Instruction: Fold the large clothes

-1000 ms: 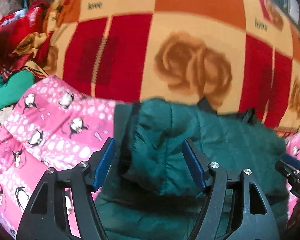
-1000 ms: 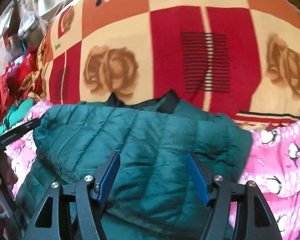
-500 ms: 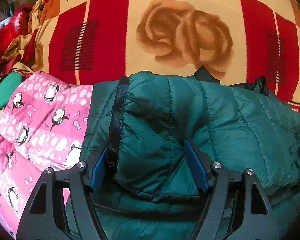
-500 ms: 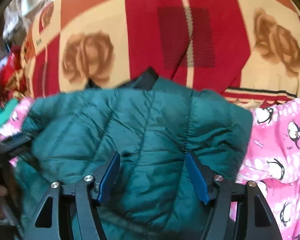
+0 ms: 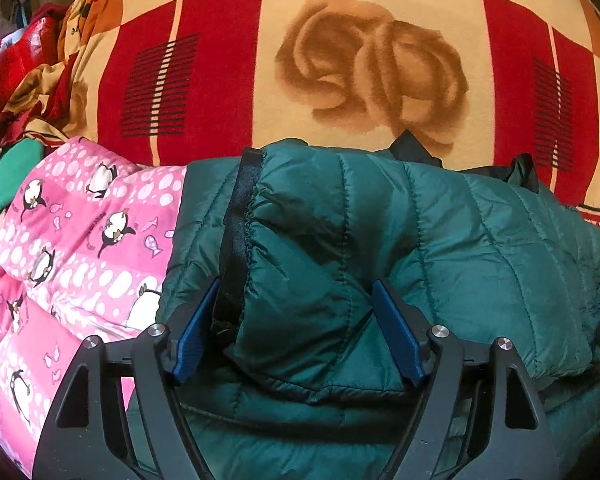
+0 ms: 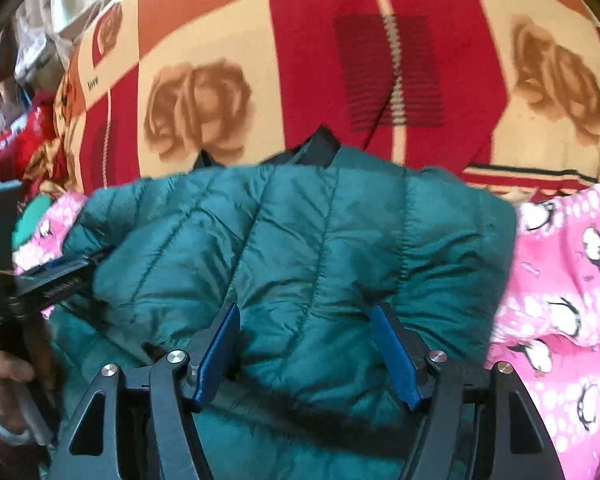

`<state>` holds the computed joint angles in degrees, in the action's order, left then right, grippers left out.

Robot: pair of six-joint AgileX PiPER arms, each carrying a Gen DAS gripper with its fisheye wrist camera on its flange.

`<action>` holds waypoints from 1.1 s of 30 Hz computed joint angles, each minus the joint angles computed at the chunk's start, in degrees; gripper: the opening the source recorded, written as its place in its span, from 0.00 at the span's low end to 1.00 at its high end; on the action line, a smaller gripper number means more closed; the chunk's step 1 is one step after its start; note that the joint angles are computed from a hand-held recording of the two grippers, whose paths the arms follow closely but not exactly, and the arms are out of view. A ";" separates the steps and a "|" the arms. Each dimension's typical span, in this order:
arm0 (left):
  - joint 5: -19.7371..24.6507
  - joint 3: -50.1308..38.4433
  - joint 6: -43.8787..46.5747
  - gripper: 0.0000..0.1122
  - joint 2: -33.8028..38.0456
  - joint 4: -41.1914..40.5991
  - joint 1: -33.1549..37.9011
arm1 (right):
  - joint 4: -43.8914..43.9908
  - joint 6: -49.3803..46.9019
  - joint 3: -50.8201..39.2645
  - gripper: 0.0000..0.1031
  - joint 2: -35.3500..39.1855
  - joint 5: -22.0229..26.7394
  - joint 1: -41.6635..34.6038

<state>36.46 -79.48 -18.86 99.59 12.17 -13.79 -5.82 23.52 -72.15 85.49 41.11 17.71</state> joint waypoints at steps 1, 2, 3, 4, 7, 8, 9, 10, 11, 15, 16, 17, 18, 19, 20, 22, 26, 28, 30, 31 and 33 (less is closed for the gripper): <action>0.06 -0.05 0.41 0.70 0.00 -0.18 0.16 | -2.46 2.75 1.20 0.64 -0.84 -0.21 0.56; -0.01 -0.05 -0.02 0.70 0.10 0.38 0.05 | -4.73 5.50 2.51 0.64 -1.32 -0.27 0.77; -0.10 0.02 -0.27 0.71 0.09 0.67 -0.04 | -5.15 6.37 3.22 0.64 -0.84 -0.08 0.39; -0.24 0.22 -0.56 0.71 -0.02 0.91 -0.18 | -4.16 5.52 2.75 0.65 0.26 0.28 -0.07; 0.70 0.24 -0.10 0.71 -0.63 1.00 -0.36 | -3.72 4.34 1.81 0.65 3.26 0.54 0.25; 2.31 -0.03 0.98 0.71 -1.30 0.23 -0.17 | -5.04 5.13 0.65 0.65 3.48 1.97 1.00; 3.30 0.11 1.77 0.71 -2.18 -0.47 0.11 | -5.24 5.36 -0.15 0.65 3.14 3.09 1.40; 3.65 0.69 2.19 0.71 -3.12 -0.90 0.29 | -4.64 5.13 -0.53 0.65 2.77 3.28 1.36; 3.85 1.89 3.43 0.71 -4.97 -1.90 0.89 | -3.94 5.27 -0.13 0.65 1.57 3.09 1.37; 3.18 6.99 5.57 0.71 -11.09 -2.08 2.06 | -5.60 7.99 2.30 0.65 -4.00 4.59 2.85; 3.22 8.56 6.23 0.71 -13.06 -1.98 2.51 | -6.74 9.11 2.65 0.65 -4.61 5.17 3.55; 3.37 9.69 6.73 0.71 -14.55 -2.06 2.90 | -7.48 9.79 3.14 0.65 -5.47 5.83 3.93; 3.43 10.68 7.13 0.71 -15.85 -2.23 3.22 | -7.90 10.48 3.95 0.65 -6.53 6.29 4.25; 3.39 12.12 7.70 0.71 -17.73 -2.47 3.76 | -8.18 11.29 4.75 0.65 -7.43 6.79 4.54; 3.32 13.14 7.88 0.71 -18.97 -2.45 4.07 | -8.33 12.09 5.46 0.65 -8.27 7.58 4.80; 3.12 15.88 7.97 0.71 -22.32 -1.89 4.62 | -8.19 13.10 7.45 0.65 -10.27 8.14 5.12; 3.50 21.03 8.06 0.71 -28.83 -0.81 5.56 | -10.07 16.51 10.44 0.65 -14.15 10.08 8.20; 3.68 22.79 9.52 0.71 -30.97 -1.94 6.51 | -11.22 18.49 11.14 0.65 -15.54 11.54 10.25; 4.01 24.89 10.06 0.71 -33.45 -1.99 7.07 | -11.76 20.02 11.69 0.65 -16.71 13.05 12.54; 4.16 25.68 10.37 0.71 -34.43 -2.14 7.27 | -12.47 21.18 11.98 0.65 -17.13 13.61 13.79; 4.45 27.23 10.16 0.71 -36.26 -1.74 7.42 | -14.01 23.37 12.28 0.66 -17.86 15.07 16.48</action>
<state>40.91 -52.25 -8.69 63.33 10.43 -6.37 -19.83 46.89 -59.87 67.62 56.18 34.19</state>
